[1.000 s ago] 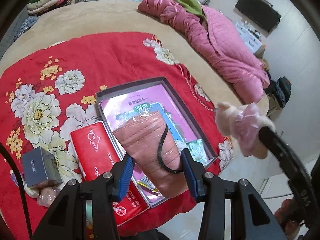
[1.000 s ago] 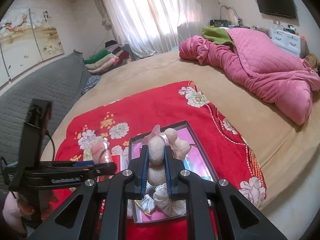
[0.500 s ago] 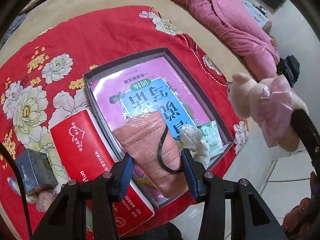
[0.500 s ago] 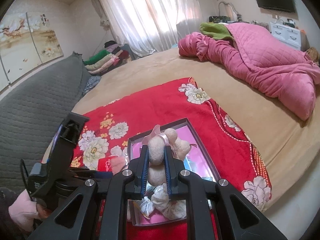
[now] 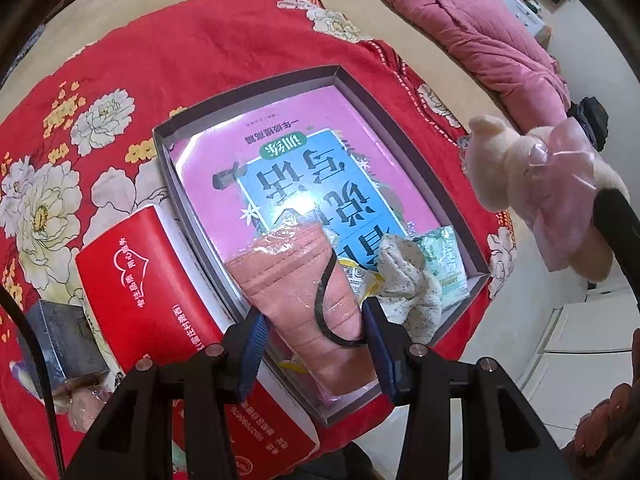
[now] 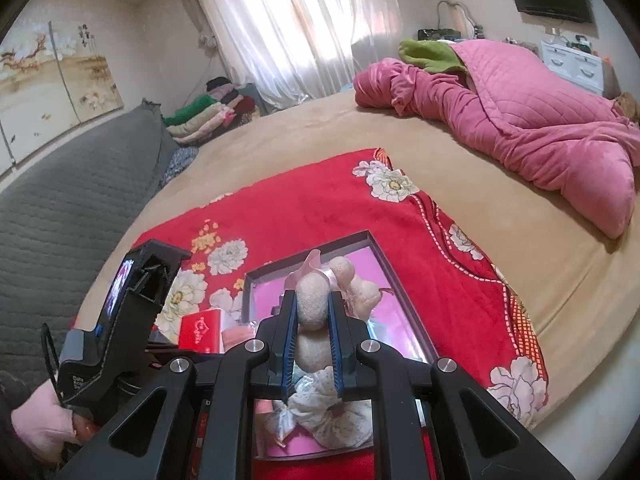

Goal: Organize soft objects
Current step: 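Lower the mask packet and plush bunny into the tray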

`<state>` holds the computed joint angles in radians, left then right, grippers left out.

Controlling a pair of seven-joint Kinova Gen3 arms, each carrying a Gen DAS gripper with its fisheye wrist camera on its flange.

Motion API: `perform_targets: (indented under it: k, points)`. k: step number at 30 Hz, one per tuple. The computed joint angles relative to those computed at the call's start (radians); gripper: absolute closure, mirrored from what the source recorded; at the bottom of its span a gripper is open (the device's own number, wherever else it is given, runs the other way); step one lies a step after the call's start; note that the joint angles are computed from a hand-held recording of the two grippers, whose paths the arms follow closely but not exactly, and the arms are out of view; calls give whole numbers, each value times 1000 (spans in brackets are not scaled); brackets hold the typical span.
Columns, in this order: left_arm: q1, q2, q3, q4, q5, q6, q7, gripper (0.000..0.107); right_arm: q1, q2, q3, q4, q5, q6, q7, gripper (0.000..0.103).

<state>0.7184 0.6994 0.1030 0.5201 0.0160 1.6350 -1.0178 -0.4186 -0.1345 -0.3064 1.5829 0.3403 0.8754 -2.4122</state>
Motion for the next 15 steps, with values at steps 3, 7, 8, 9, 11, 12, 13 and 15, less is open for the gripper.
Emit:
perform_targets:
  k: [3, 7, 8, 9, 11, 12, 13, 15]
  points:
    - [5, 24, -2, -32, -5, 29, -5, 60, -6, 16, 1, 8, 14, -9, 9, 88]
    - [6, 42, -5, -54, -3, 50, -9, 60, -21, 45, 1, 23, 46, -4, 0, 88]
    - [2, 42, -4, -49, 1, 46, -11, 60, -26, 53, 3, 30, 52, -9, -2, 88]
    - [2, 44, -5, -49, 2, 47, -11, 60, -31, 58, 9, 38, 52, -18, 1, 88]
    - [-2, 42, -6, -38, 5, 38, -11, 60, -42, 73, 10, 51, 74, -18, -22, 88]
    - [-5, 44, -5, -36, 8, 37, -11, 60, -47, 80, 15, 61, 73, -23, -32, 88]
    - [-7, 43, -5, -31, 10, 35, -10, 60, -51, 83, 21, 69, 69, -29, -38, 88]
    - [-14, 36, -1, -8, 17, 19, -10, 60, -61, 94, 28, 87, 74, -35, -56, 88]
